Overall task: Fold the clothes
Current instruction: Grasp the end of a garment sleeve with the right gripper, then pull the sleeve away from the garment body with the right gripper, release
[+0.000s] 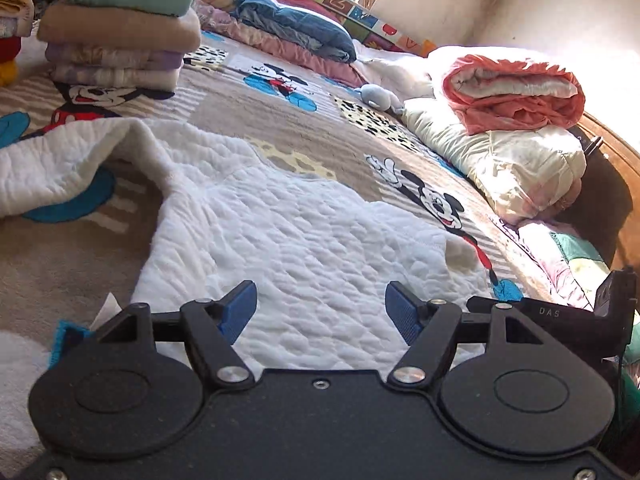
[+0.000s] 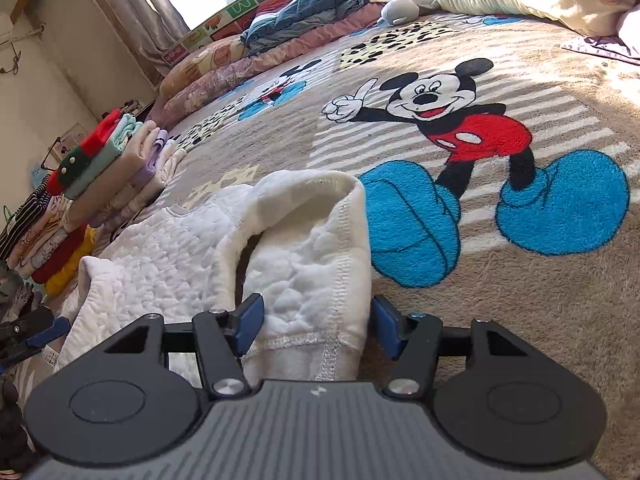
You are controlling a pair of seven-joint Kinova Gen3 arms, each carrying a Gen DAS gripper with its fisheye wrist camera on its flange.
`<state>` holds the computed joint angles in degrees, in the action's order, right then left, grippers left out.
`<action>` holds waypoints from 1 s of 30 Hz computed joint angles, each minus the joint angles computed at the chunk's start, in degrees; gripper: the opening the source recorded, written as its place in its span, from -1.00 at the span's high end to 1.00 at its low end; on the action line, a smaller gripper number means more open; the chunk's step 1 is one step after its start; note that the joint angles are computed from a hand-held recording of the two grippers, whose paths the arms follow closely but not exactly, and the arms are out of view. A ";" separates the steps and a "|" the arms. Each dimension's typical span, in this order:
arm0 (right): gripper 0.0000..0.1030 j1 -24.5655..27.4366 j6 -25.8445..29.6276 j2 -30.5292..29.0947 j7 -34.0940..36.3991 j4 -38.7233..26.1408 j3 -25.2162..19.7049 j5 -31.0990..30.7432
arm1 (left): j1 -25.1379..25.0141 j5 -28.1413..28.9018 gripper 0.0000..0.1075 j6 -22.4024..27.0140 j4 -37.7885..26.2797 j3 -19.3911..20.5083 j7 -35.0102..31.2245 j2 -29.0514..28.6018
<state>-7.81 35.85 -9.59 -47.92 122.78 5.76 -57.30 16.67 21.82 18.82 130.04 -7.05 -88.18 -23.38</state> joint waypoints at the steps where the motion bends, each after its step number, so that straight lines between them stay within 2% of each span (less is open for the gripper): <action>1: -0.12 0.99 0.25 0.28 0.24 -0.46 -1.08 0.31 | -0.78 -0.38 -0.32 -0.13 -0.03 0.66 0.27 1.05; 3: -0.12 5.70 1.20 0.98 1.67 -1.39 -5.74 0.31 | -3.34 -2.58 -0.30 -0.08 -0.37 3.29 1.47 2.55; 4: -0.09 8.25 1.62 1.28 2.31 -1.92 -8.39 0.71 | -3.18 -2.53 -0.30 -0.52 -0.19 3.13 1.24 2.95; 5: -0.02 10.35 1.53 1.40 2.29 -2.50 -11.05 2.04 | -2.18 -2.25 -0.30 -1.05 0.02 2.13 0.54 3.36; 6: 0.18 12.46 1.54 1.52 2.12 -3.17 -13.70 3.57 | -1.48 -1.92 -0.30 -1.20 0.43 1.22 -0.08 3.25; 7: 0.30 14.56 1.50 1.59 1.91 -3.86 -16.35 5.20 | -1.09 -1.72 -0.30 -1.14 0.62 0.69 -0.52 3.22; 8: 0.33 16.58 1.45 1.51 0.81 -4.76 -19.01 7.53 | -0.72 -1.49 -0.30 -1.09 0.80 0.16 -1.01 3.19; 10: 0.53 20.69 1.28 1.00 -1.38 -6.59 -24.32 12.19 | 0.08 -0.84 -0.30 -1.17 1.18 -0.84 -2.08 3.16; 11: 0.56 22.92 1.16 0.75 -1.68 -7.49 -26.97 14.52 | 0.54 -0.45 -0.30 -1.28 1.24 -1.37 -2.70 3.16; 14: 0.67 29.83 0.19 -0.42 0.41 -9.86 -34.93 21.51 | 1.90 0.84 -0.30 -1.69 1.38 -2.89 -4.62 3.44; 18: 0.67 39.44 -3.79 -2.38 5.71 -11.66 -45.55 30.83 | 3.26 2.92 -0.30 -2.21 1.49 -4.48 -6.73 3.76; 23: 0.67 51.92 -15.00 -5.51 10.42 -9.92 -58.82 42.48 | 4.59 5.31 -0.30 -2.76 1.76 -6.22 -9.06 3.80; 25: 0.67 57.09 -19.59 -6.20 9.55 -9.13 -63.80 47.14 | 5.16 6.25 -0.30 -3.05 1.88 -6.87 -9.96 3.84; 27: 0.67 61.79 -21.50 -5.90 6.45 -8.92 -68.43 51.80 | 5.38 6.91 -0.30 -3.32 1.99 -7.10 -10.60 3.93; 30: 0.40 67.76 -20.12 -5.12 -0.09 -9.38 -74.57 58.39 | 5.31 7.42 -0.30 -3.66 2.06 -6.96 -11.14 4.12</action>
